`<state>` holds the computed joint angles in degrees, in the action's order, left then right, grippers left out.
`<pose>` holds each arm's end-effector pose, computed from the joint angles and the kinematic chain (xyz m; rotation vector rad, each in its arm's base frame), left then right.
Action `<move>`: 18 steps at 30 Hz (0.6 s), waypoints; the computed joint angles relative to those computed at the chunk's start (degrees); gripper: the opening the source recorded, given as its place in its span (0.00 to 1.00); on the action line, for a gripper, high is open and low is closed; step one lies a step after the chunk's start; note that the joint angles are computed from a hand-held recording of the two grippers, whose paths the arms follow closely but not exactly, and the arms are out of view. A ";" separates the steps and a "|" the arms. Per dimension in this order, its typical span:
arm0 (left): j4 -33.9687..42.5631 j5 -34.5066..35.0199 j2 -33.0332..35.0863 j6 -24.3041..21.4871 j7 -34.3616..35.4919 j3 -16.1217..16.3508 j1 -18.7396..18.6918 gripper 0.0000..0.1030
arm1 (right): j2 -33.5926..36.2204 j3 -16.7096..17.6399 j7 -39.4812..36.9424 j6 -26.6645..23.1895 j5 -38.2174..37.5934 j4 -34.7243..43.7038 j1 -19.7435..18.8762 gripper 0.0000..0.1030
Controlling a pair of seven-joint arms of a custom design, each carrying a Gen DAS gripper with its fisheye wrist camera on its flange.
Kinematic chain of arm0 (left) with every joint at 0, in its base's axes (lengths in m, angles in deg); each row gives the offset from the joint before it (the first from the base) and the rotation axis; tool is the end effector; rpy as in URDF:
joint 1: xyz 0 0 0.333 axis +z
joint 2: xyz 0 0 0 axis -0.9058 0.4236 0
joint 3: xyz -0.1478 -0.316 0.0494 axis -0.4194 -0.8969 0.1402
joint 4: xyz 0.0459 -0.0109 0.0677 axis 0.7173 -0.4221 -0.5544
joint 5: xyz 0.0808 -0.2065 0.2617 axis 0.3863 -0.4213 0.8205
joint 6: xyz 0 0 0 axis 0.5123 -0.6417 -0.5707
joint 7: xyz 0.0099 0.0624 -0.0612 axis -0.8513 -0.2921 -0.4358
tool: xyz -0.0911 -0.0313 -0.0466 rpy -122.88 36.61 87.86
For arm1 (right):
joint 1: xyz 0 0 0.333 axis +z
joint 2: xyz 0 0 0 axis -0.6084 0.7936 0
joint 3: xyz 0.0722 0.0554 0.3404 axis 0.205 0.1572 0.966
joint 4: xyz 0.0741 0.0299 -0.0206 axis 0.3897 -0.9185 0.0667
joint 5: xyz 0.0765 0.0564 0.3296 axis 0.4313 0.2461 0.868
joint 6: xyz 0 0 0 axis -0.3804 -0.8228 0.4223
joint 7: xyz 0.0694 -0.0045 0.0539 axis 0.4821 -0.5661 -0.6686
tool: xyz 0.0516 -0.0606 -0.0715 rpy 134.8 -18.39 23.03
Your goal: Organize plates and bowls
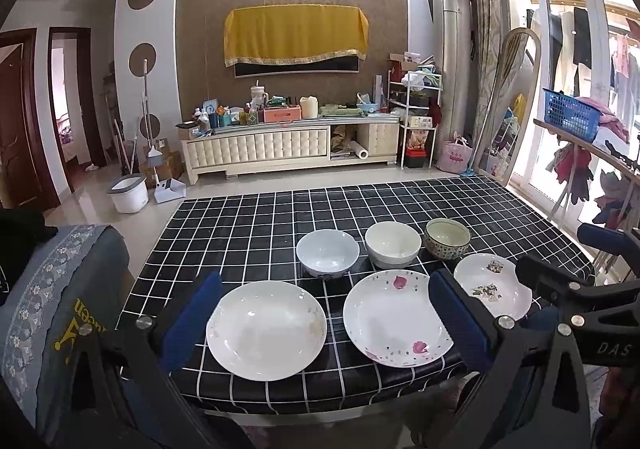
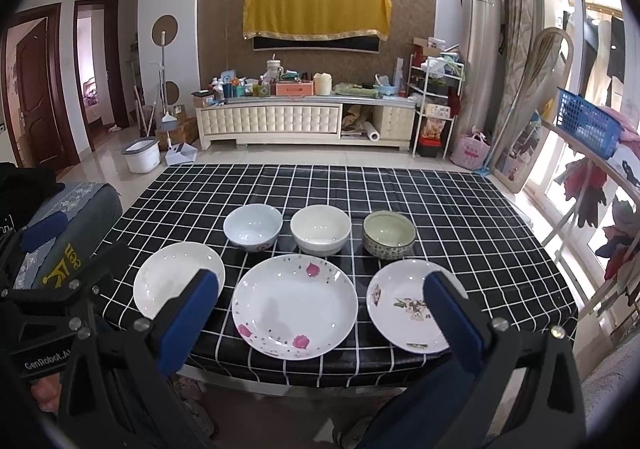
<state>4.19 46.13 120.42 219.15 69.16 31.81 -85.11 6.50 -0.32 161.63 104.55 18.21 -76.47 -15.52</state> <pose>0.6995 -0.3034 0.5646 -1.3963 1.7981 -1.0397 0.6636 0.1426 0.5735 -1.6018 1.7161 -0.9434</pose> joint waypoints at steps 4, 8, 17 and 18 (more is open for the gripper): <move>0.09 -0.07 0.09 0.00 0.12 -0.01 0.03 0.99 | -0.24 0.29 -0.20 0.30 0.63 -0.34 -0.30 1.00; -0.06 -0.60 -0.01 -0.08 0.39 -0.51 0.32 0.99 | -0.24 0.48 -0.72 0.17 1.53 -0.38 -0.44 1.00; -0.88 -1.03 -0.54 0.16 0.61 -0.80 0.52 0.99 | -0.58 0.34 -0.24 -0.23 1.31 -0.79 -0.26 1.00; -0.96 -1.11 -0.61 0.12 0.64 -0.84 0.55 0.99 | -0.63 0.29 -0.14 -0.26 1.18 -0.84 -0.21 1.00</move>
<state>3.23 45.02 119.82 219.28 69.80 30.97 -84.56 5.87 -0.03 161.48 104.30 19.38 -77.32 -15.73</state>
